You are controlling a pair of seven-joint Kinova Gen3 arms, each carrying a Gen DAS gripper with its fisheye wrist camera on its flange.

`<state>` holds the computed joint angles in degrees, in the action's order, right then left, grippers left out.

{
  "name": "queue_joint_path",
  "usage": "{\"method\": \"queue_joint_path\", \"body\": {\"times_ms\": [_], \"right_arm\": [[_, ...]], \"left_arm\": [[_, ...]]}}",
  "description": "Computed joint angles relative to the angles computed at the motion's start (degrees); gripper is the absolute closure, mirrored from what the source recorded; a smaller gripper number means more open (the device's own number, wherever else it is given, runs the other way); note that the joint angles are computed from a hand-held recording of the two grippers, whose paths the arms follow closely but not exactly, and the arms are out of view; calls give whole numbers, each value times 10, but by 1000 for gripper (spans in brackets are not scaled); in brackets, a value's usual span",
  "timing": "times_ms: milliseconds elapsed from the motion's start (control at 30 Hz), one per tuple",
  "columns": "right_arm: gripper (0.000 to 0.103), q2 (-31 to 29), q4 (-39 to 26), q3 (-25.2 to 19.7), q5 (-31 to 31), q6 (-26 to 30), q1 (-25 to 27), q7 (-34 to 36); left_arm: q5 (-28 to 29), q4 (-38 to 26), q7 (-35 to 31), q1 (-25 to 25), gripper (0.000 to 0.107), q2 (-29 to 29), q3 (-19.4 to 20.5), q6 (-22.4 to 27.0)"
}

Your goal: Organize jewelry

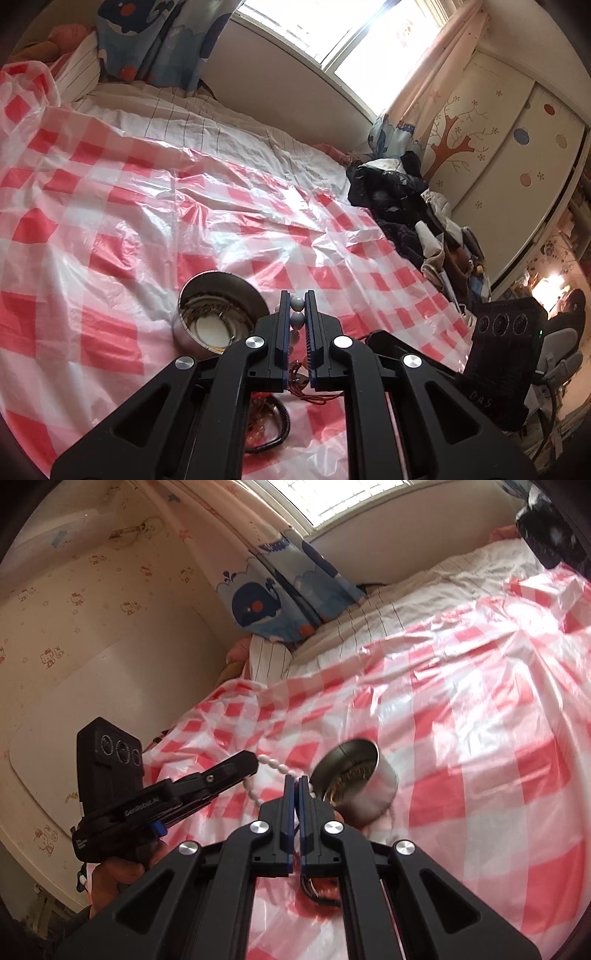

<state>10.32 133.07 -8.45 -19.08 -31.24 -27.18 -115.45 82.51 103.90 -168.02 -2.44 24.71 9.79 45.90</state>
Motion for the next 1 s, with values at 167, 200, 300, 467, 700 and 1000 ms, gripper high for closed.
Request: {"method": "queue_joint_path", "body": {"times_ms": [167, 200, 300, 467, 700, 1000], "right_arm": [[100, 5, 2, -42, -4, -9, 42, 3], [100, 6, 0, -48, -6, -9, 47, 5], [100, 13, -8, -46, 9, -13, 51, -5], [100, 28, -53, 10, 36, -3, 7, -8], [100, 73, -127, 75, -70, 117, -38, 72], [100, 30, -72, 137, -214, 152, -123, 189]], "left_arm": [[-76, -61, 98, 87, 100, 39, -60, -60], [-89, -66, 121, 90, 100, 42, -63, -62], [-124, -57, 144, 49, 100, 33, -13, -82], [-124, -31, 127, -8, 100, 11, 38, -98], [-148, -5, 141, -15, 98, -16, 25, -105], [-272, -17, 218, 13, 92, -10, 32, -108]]}}
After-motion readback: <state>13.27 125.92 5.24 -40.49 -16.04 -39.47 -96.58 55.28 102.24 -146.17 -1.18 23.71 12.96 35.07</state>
